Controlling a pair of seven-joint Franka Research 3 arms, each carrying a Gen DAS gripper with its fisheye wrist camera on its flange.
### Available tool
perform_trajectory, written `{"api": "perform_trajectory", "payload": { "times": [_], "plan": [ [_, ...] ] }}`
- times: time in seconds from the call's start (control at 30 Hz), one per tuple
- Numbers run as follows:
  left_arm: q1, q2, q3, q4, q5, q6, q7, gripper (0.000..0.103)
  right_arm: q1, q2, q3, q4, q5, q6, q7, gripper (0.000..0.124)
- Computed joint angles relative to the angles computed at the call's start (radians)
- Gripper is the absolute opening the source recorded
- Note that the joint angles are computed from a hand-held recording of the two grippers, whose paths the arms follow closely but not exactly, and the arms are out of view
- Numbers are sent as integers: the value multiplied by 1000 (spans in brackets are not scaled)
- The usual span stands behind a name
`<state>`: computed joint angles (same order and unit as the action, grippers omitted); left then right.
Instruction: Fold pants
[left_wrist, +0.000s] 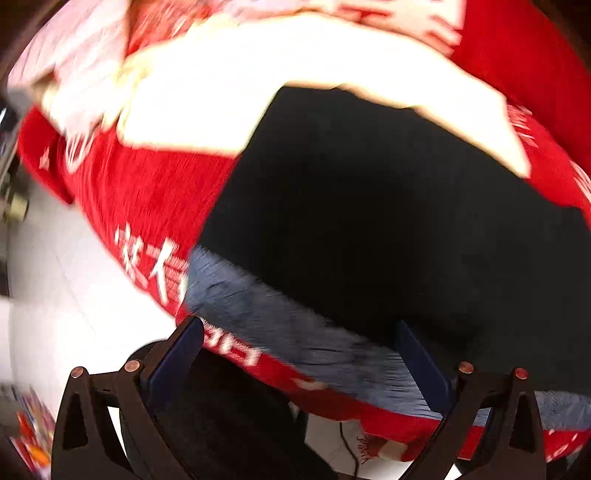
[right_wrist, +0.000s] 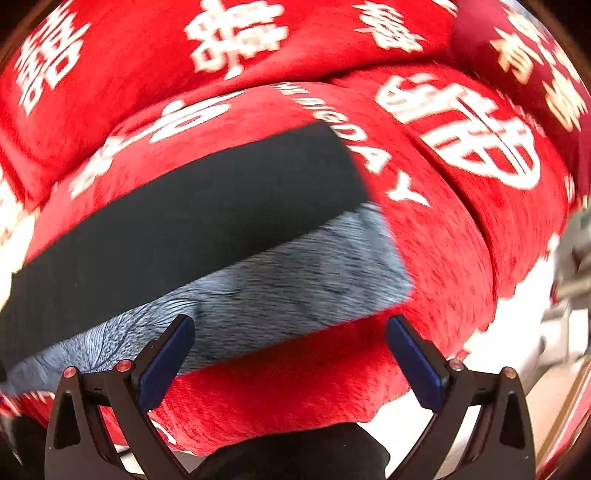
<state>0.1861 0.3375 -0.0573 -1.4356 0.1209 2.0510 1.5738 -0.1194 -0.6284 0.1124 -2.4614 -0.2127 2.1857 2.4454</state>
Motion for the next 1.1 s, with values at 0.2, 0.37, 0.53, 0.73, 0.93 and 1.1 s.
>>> {"api": "perform_trajectory", "payload": {
  "times": [0.2,0.37,0.53,0.73,0.93,1.1],
  "plan": [
    [-74,-132,-111,-108,-185,-6,199,103,-7,-126,-46,-111,85,102,-47,103],
    [-238,-146,-173,-125,-210,-34,276,103,11,-114,-41,-134,135,146,-126,103],
    [-367,-10,-184,44,-113,-84,165,103,32,-90,-48,-157,189,197,-191,95],
    [-431,98,-159,157,13,-140,58,103,35,-35,-74,-148,229,297,-291,91],
    [-427,68,-161,109,15,-122,31,103,36,35,-126,-132,320,460,-389,92],
    [-443,155,-161,246,16,-202,23,103,60,18,-142,-127,400,430,-460,92]
  ]
}}
